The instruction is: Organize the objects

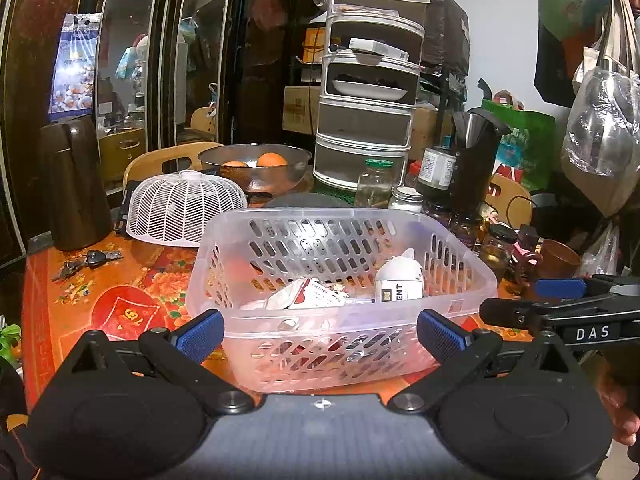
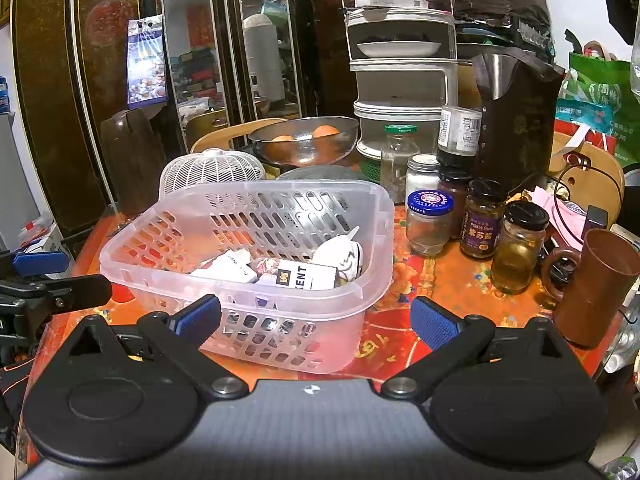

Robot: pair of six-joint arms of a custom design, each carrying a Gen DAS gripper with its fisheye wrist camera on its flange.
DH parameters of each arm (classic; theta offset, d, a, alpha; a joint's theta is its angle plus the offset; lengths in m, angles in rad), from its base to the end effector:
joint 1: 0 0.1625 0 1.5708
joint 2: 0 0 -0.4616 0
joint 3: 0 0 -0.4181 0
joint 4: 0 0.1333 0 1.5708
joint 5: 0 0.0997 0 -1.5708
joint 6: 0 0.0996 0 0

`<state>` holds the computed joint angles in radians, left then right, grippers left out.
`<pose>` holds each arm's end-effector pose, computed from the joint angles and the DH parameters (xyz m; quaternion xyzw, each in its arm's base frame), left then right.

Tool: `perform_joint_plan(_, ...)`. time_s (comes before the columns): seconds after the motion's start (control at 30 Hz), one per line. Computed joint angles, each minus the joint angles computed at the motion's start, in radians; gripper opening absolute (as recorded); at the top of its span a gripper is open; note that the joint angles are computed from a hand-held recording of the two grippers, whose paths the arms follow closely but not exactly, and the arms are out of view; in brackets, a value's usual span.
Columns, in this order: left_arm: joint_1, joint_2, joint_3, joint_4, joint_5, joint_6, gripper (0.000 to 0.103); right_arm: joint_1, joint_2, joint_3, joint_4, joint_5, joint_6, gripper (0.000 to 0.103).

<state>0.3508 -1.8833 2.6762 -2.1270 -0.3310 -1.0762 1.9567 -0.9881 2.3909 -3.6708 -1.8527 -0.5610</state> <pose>-0.1480 -0.2964 0.2490 0.1265 0.8012 -0.4867 0.3243 0.2716 -0.3881 0.1264 0.3816 -0.8501 0.3254 0.1611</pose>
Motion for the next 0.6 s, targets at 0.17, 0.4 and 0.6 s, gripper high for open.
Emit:
perform_joint_plan(0.17, 0.009, 0.002, 0.0, -0.014, 0.0, 0.008, 0.103, 0.003, 0.002, -0.003, 0.001, -0.006, -0.009, 0.103)
perform_joint_plan(0.4, 0.008, -0.004, -0.002, 0.014, 0.001, -0.015, 0.103, -0.003, -0.003, -0.005, 0.012, 0.0, -0.001, 0.103)
perform_joint_plan(0.6, 0.016, 0.001, 0.002, -0.016, -0.003, -0.002, 0.103, -0.001, -0.003, -0.008, 0.02, -0.003, -0.003, 0.103)
